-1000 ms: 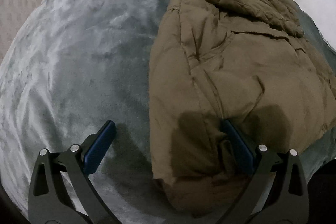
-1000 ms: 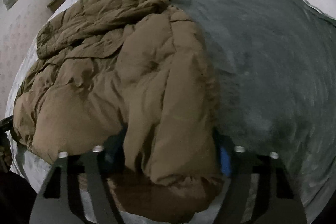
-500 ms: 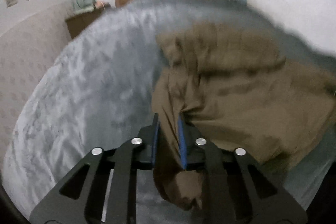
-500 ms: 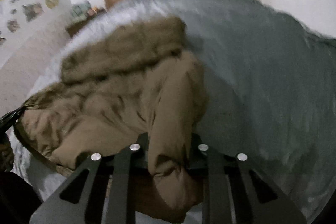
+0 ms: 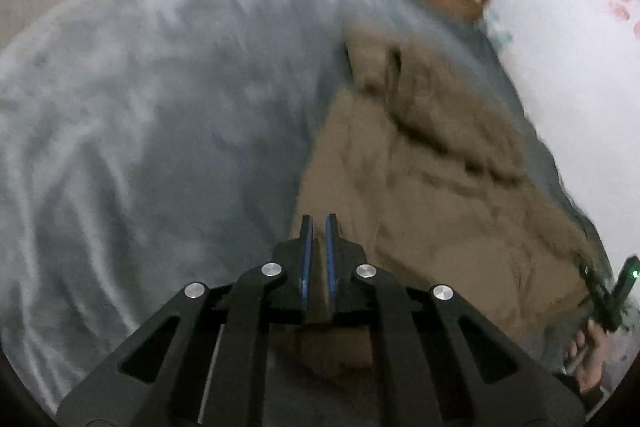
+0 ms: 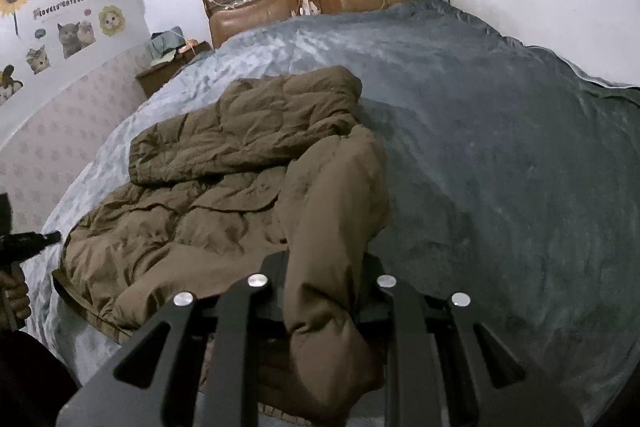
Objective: Fold large clothes
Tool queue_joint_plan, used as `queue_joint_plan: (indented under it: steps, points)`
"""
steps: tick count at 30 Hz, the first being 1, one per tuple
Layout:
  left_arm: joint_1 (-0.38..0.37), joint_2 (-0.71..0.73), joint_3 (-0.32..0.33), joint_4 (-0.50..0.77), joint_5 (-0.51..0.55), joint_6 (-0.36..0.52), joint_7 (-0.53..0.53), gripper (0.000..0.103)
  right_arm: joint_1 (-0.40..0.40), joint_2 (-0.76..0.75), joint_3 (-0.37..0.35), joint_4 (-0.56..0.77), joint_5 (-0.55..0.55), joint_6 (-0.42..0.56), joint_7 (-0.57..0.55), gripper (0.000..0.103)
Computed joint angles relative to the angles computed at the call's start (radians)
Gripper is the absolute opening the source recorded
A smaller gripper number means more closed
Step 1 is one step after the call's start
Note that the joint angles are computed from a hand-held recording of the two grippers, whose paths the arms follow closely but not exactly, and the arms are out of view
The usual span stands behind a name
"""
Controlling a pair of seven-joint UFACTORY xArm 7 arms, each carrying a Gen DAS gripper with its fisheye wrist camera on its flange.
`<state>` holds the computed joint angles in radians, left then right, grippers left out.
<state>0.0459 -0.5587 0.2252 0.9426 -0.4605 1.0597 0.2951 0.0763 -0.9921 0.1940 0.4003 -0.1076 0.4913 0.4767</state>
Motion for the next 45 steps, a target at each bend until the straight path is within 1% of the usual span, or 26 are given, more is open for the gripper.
queue_joint_plan:
  steps: [2,4,5,6,7,8,9,10,14,15,16,18,20,21,23,24,28,29,32,33,34,36,38,40,42,45]
  points:
    - [-0.025,0.020,-0.008,0.017,0.001,0.029,0.032,0.003,0.004,0.003,0.001,0.001,0.002,0.006,0.001,0.020]
    - [-0.037,0.004,-0.003,0.012,-0.017,0.032,0.072,0.009,0.003,0.009,0.002,0.004,0.002,0.010,0.005,0.020]
    - [-0.038,-0.006,-0.004,0.007,-0.018,0.034,0.084,0.030,0.002,0.011,0.000,0.004,0.003,0.010,0.006,0.020]
    - [-0.037,-0.008,-0.009,0.006,-0.013,0.034,0.087,0.073,0.002,0.011,-0.002,0.004,0.003,0.010,0.007,0.020]
    - [-0.040,0.000,-0.017,0.011,0.000,0.050,0.088,0.090,0.003,0.011,-0.002,0.002,0.004,0.009,0.009,0.020]
    - [-0.037,0.003,-0.016,0.021,0.011,0.075,0.088,0.094,0.002,0.014,-0.002,0.004,0.004,0.008,0.010,0.020]
    - [-0.034,0.010,-0.026,0.023,0.025,0.083,0.083,0.091,0.003,0.012,-0.004,0.003,0.001,0.008,0.006,0.020]
    - [-0.025,0.018,-0.043,0.023,0.052,0.085,0.070,0.091,0.003,0.012,-0.006,0.002,0.000,0.007,0.002,0.020]
    - [0.000,0.046,-0.049,0.033,0.106,0.149,0.042,0.088,0.000,0.016,-0.006,0.000,-0.002,0.011,0.000,0.020]
    - [0.004,0.059,-0.045,0.038,0.117,0.179,0.045,0.085,0.000,0.016,-0.011,-0.002,-0.002,0.011,-0.003,0.021]
    - [0.003,0.076,-0.049,0.039,0.115,0.186,0.044,0.083,0.000,0.019,-0.006,0.000,0.000,0.011,0.002,0.021]
    - [0.005,0.088,-0.055,0.042,0.114,0.201,0.051,0.074,0.000,0.022,0.000,0.000,0.001,0.011,0.010,0.021]
    - [0.006,0.079,-0.061,0.036,0.107,0.184,0.060,0.051,0.002,0.021,0.001,0.000,0.001,0.014,0.012,0.021]
    - [0.008,0.064,-0.063,0.030,0.104,0.165,0.065,0.035,0.001,0.023,0.006,0.002,-0.001,0.016,0.015,0.021]
    - [0.014,0.035,-0.062,0.024,0.106,0.137,0.067,0.021,-0.005,0.033,0.021,0.014,-0.010,0.030,0.023,0.021]
    - [0.015,0.021,-0.061,0.018,0.103,0.116,0.070,0.018,-0.007,0.041,0.029,0.021,-0.018,0.037,0.023,0.021]
    - [0.003,-0.072,-0.031,-0.011,0.057,0.003,0.099,0.015,-0.013,0.035,0.061,0.032,-0.055,0.039,0.031,0.020]
    - [0.002,-0.099,-0.037,-0.025,0.059,-0.040,0.100,0.015,-0.017,0.014,0.075,0.026,-0.071,0.023,0.036,0.020]
    - [0.005,-0.209,-0.077,-0.090,0.104,-0.221,0.110,0.015,-0.036,-0.071,0.111,0.000,-0.118,-0.029,0.051,0.020]
    - [-0.001,-0.261,-0.092,-0.125,0.122,-0.307,0.124,0.015,-0.038,-0.089,0.118,-0.006,-0.127,-0.041,0.051,0.020]
    - [-0.021,-0.305,-0.093,-0.151,0.129,-0.374,0.141,0.015,-0.038,-0.114,0.124,-0.013,-0.134,-0.056,0.053,0.020]
    - [-0.066,-0.366,-0.076,-0.180,0.130,-0.453,0.155,0.015,-0.027,-0.162,0.115,-0.034,-0.133,-0.093,0.055,0.020]
    - [-0.091,-0.405,-0.058,-0.192,0.141,-0.494,0.147,0.015,-0.018,-0.234,0.105,-0.064,-0.118,-0.140,0.070,0.020]
    - [-0.121,-0.433,-0.024,-0.193,0.135,-0.512,0.126,0.015,-0.023,-0.295,0.109,-0.081,-0.102,-0.157,0.087,0.020]
    - [-0.152,-0.459,0.019,-0.185,0.118,-0.504,0.103,0.015,-0.017,-0.345,0.106,-0.099,-0.085,-0.173,0.099,0.020]
    - [-0.170,-0.476,0.033,-0.184,0.126,-0.502,0.088,0.015,-0.012,-0.362,0.098,-0.103,-0.065,-0.178,0.099,0.020]
